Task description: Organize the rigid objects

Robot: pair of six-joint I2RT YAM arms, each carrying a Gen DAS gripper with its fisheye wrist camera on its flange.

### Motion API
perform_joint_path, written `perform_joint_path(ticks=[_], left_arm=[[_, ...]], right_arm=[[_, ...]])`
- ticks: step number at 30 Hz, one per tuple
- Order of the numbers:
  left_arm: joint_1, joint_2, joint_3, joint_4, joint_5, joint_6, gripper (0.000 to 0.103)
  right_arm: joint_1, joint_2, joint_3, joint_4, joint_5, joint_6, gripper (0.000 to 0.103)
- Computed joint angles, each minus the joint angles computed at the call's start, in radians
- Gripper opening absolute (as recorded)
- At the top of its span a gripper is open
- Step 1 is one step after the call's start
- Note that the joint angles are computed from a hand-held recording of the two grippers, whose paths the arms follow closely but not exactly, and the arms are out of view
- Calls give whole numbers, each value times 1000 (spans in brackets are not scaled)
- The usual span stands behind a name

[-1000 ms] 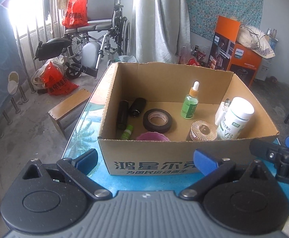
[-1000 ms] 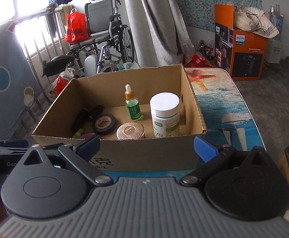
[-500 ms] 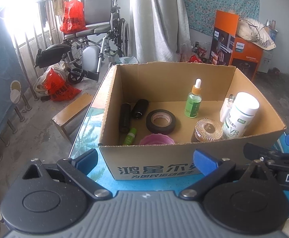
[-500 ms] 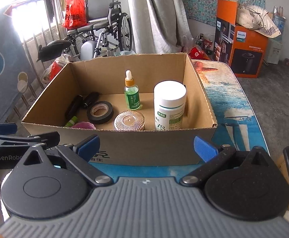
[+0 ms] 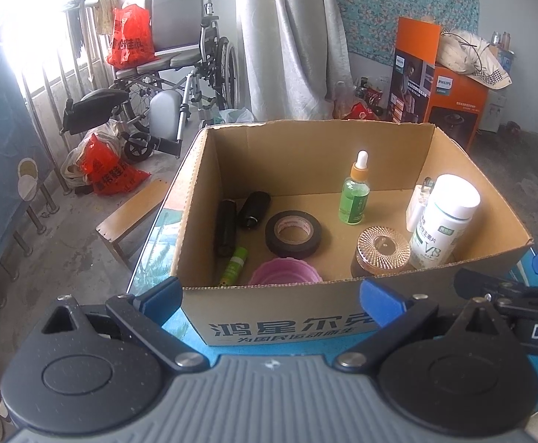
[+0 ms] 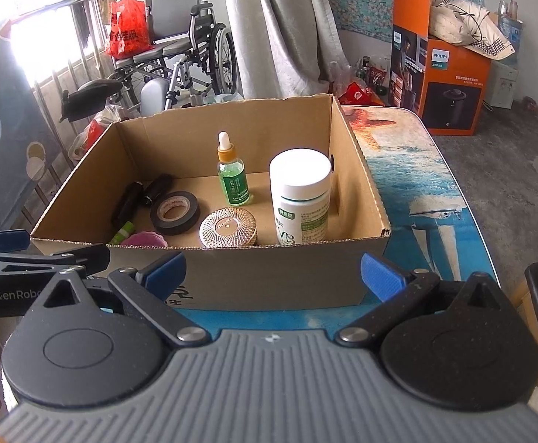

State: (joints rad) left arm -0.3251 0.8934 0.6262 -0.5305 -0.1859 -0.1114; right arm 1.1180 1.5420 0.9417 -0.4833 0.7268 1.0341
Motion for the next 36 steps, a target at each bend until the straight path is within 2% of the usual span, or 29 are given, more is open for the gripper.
perform_joint_path(ticks=[36], left_arm=[[-9, 12, 15, -4, -8, 0, 103]], right_arm=[[-2, -7, -2, -5, -2, 2, 102]])
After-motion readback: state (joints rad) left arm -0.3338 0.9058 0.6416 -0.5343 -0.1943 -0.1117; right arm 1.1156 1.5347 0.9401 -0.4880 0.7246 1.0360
